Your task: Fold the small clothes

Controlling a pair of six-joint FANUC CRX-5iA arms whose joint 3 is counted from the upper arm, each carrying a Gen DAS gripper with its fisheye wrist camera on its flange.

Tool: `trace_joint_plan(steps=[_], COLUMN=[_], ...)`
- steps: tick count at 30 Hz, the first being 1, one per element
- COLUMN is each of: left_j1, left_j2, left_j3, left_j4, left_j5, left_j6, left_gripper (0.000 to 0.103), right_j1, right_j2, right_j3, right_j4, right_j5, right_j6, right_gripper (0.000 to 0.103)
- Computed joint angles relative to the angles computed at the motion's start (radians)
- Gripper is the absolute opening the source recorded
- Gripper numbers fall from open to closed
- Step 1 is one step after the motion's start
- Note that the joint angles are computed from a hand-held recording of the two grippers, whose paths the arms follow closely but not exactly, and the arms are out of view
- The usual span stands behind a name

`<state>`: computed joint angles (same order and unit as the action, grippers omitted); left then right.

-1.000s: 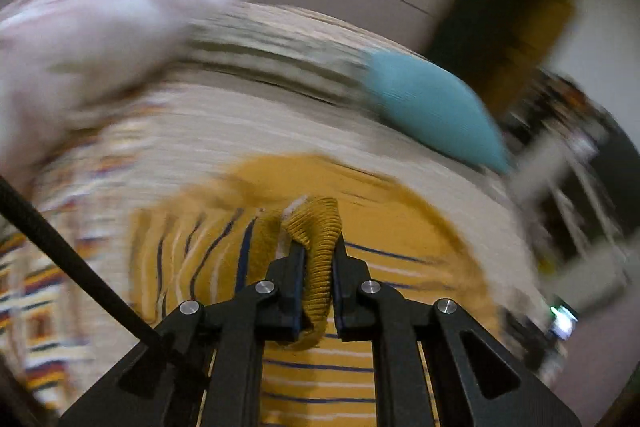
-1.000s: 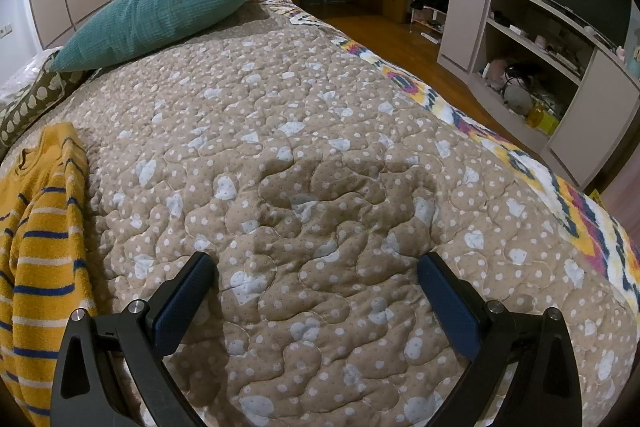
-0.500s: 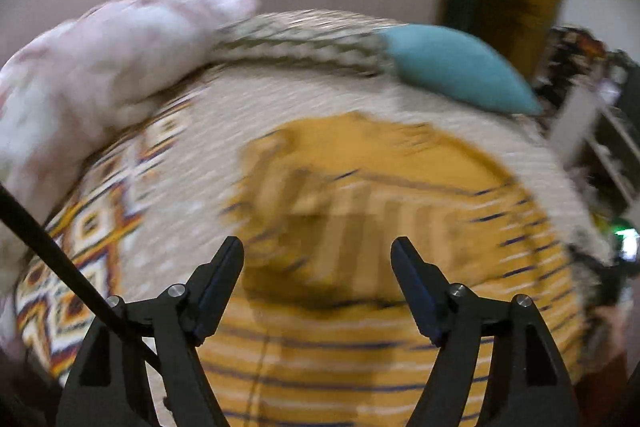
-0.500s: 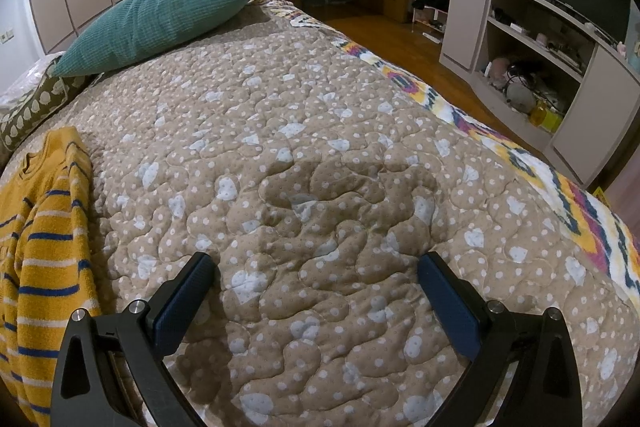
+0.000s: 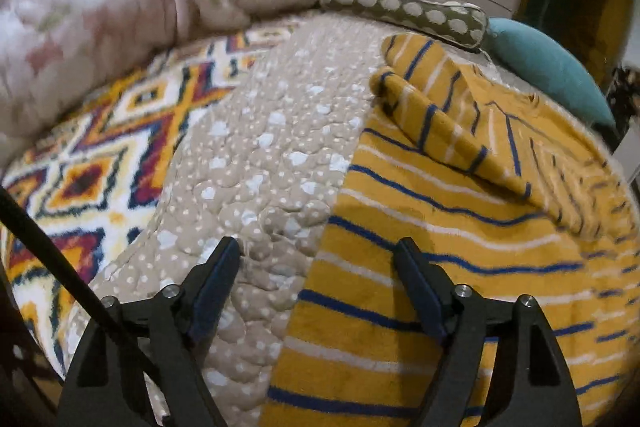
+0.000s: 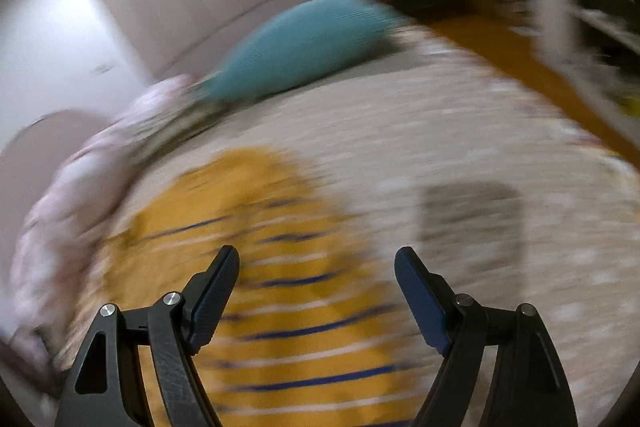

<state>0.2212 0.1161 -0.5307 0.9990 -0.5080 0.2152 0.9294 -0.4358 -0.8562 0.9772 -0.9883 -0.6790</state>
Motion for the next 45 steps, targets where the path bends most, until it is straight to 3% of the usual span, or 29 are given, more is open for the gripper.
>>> trace_joint_plan(steps=[2,5,8,11,13,14,16,19,21,22,25,27,29,30,31,33,34,37,39,45], left_j1=[-0.042,-0.044,-0.050,-0.064,-0.070,-0.070,-0.073,-0.076,-0.076,-0.075,-0.077,-0.082,-0.085,-0.086,-0.083,-0.079,-0.076,-0.071,-0.071,-0.059], left_j2=[-0.024,-0.024,-0.029,-0.034,-0.033,-0.033,-0.035,-0.038,-0.038,-0.038,-0.040,-0.042,-0.043,-0.045,-0.043,-0.043,-0.042,-0.042,-0.042,-0.036], left_j3=[-0.068,-0.090,-0.102,-0.117,-0.121,-0.123,-0.127,-0.135,-0.137,-0.138,-0.143,-0.147,-0.148,-0.150,-0.149,-0.151,-0.151,-0.154,-0.158,-0.158], left_j4=[0.169,0.269,0.320,0.379,0.411,0.420,0.438,0.467,0.481,0.487,0.505,0.519,0.522,0.529,0.530,0.541,0.543,0.556,0.573,0.588], left_j5=[0.075,0.057,0.052,0.066,0.063,0.060,0.059,0.060,0.057,0.054,0.051,0.056,0.060,0.060,0.054,0.041,0.033,0.016,0.006,-0.030], left_j6=[-0.161,-0.245,-0.290,-0.340,-0.361,-0.366,-0.380,-0.404,-0.415,-0.418,-0.432,-0.440,-0.441,-0.447,-0.448,-0.455,-0.458,-0.473,-0.489,-0.502], left_gripper=[0.080,0.080,0.080,0.080,0.080,0.080,0.080,0.080,0.080,0.080,0.080,0.080,0.080,0.080,0.080,0.080,0.081,0.082,0.082,0.084], right_j1=[-0.063,-0.101,-0.111,-0.124,-0.140,-0.140,-0.144,-0.154,-0.146,-0.135,-0.122,-0.128,-0.114,-0.108,-0.109,-0.124,-0.139,-0.182,-0.199,-0.227], right_j2=[0.083,0.242,0.387,0.466,0.474,0.489,0.486,0.439,0.448,0.479,0.567,0.562,0.527,0.522,0.525,0.538,0.565,0.700,0.828,1.092], right_j3=[0.056,0.185,0.335,0.407,0.418,0.438,0.446,0.422,0.443,0.474,0.546,0.558,0.546,0.552,0.563,0.584,0.611,0.794,0.968,1.355], right_j4=[0.014,-0.043,-0.182,-0.259,-0.312,-0.333,-0.343,-0.326,-0.310,-0.291,-0.263,-0.287,-0.253,-0.224,-0.209,-0.173,-0.154,-0.256,-0.329,-0.455], right_j5=[0.149,0.206,0.130,0.084,0.107,0.082,0.061,0.056,-0.028,-0.131,-0.374,-0.403,-0.338,-0.279,-0.236,-0.078,0.016,0.115,0.105,-0.017], right_j6=[0.102,0.300,0.461,0.511,0.561,0.587,0.621,0.604,0.609,0.612,0.629,0.618,0.603,0.622,0.642,0.686,0.711,0.913,1.073,1.314], right_gripper=[0.085,0.085,0.083,0.079,0.047,0.042,0.013,0.012,0.009,0.001,0.002,0.002,0.004,0.015,0.042,0.076,0.076,0.076,0.076,0.076])
